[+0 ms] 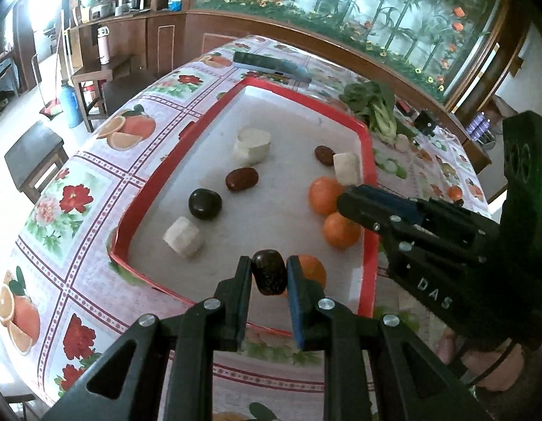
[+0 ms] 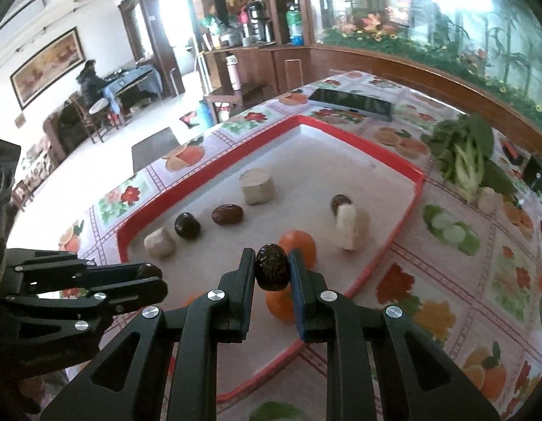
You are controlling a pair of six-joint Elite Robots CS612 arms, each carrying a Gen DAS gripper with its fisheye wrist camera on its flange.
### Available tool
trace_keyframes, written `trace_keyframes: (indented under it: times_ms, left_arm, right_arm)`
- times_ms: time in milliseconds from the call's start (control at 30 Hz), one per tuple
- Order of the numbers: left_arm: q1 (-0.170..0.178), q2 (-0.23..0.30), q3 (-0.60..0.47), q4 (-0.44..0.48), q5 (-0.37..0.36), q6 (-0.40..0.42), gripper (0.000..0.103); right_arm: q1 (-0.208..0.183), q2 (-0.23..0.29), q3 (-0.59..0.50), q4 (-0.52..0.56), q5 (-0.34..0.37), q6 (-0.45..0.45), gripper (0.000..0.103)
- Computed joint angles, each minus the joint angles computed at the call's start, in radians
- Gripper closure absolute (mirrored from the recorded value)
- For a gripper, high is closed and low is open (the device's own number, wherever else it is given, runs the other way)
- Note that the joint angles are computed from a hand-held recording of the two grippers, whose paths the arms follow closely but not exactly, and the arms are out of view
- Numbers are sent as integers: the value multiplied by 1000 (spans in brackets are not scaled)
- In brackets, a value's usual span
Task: Organize fruits
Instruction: 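Lower both fruits into the tray and open both grippers, then withdraw both grippers from the tray toward the remaining table items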
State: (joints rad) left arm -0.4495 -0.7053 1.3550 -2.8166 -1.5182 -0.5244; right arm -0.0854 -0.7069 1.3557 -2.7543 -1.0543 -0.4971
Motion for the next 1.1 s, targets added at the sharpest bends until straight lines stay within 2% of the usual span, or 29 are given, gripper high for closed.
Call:
trace_keyframes:
  times_ms: [333, 633, 800, 967, 1100]
  left_arm:
    - [11, 20, -25, 47, 7, 3, 81]
    - [17, 37, -47, 92, -7, -6, 80]
    - [18, 38, -50, 111, -6, -12, 80]
    - [15, 31, -45, 117, 3, -19, 74]
    - [11, 25, -39, 112, 16, -25, 65]
  right_arm:
    - [29, 33, -52, 111, -35, -34, 84]
    - [39, 41, -62, 130, -65, -55, 84]
    - [42, 40, -63, 128, -77, -58, 75]
    - [41, 36, -60, 124, -81, -40, 74]
    - [37, 31, -56, 119, -86, -26, 74]
